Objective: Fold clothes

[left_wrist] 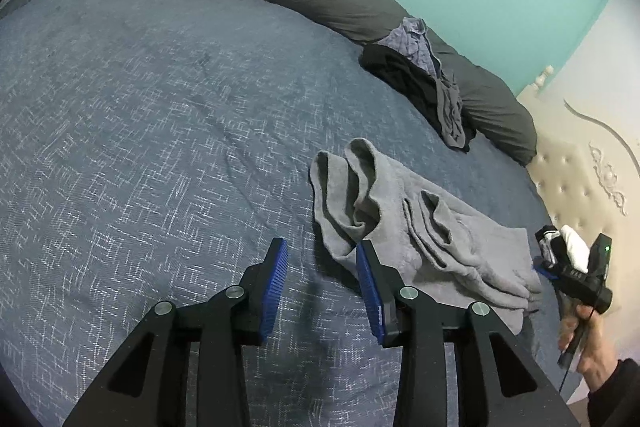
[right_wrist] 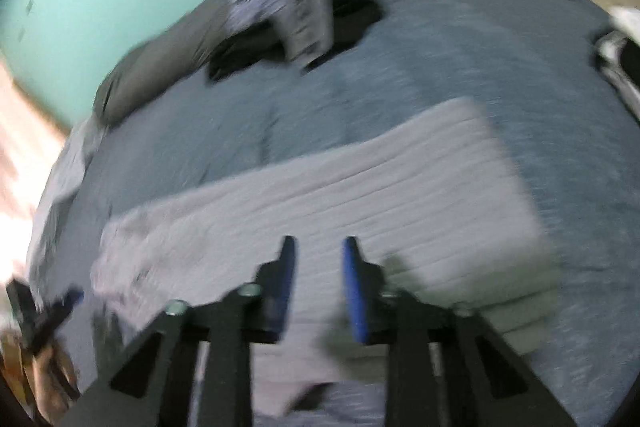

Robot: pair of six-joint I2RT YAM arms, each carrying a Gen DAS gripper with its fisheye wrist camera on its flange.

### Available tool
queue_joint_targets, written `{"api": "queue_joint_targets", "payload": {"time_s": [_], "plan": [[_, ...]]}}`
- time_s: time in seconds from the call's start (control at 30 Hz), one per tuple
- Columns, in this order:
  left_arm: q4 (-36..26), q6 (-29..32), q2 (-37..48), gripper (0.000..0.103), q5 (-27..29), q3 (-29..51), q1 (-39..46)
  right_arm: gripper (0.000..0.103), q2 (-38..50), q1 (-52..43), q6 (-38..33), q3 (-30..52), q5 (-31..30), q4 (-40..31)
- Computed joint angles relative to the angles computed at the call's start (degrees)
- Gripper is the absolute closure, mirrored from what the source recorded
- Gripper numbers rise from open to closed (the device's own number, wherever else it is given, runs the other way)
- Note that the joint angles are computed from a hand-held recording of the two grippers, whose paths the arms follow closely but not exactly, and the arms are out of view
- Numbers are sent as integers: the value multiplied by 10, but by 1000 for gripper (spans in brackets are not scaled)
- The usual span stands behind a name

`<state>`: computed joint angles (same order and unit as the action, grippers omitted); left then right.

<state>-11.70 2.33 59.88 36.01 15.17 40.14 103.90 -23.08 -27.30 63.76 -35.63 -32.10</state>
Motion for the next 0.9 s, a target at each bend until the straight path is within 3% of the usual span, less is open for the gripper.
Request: {"api": "queue_joint_targets", "payload": {"time_s": [0.03,0.27,0.4,0.67,0.8,0.9], "plan": [[0,1,0,64,1,0,1,93,-8,18,-4,-16,7,3],[-17,15,-17,64,5,-1,13,97,-21,113,26,-121,90,103],[-18,14,-20,63,7,-2,11,98,11,114,48,-150,89,167],[2,11,-4,63,9,-3,4,98,-67,93,43,-173,70,125],[6,7,-5,63,8,-6,-4,98,-74,106,8,-214,108,160],[8,6,-3,63,9,-6,-2,98,-63,116,28,-223,120,185]]}}
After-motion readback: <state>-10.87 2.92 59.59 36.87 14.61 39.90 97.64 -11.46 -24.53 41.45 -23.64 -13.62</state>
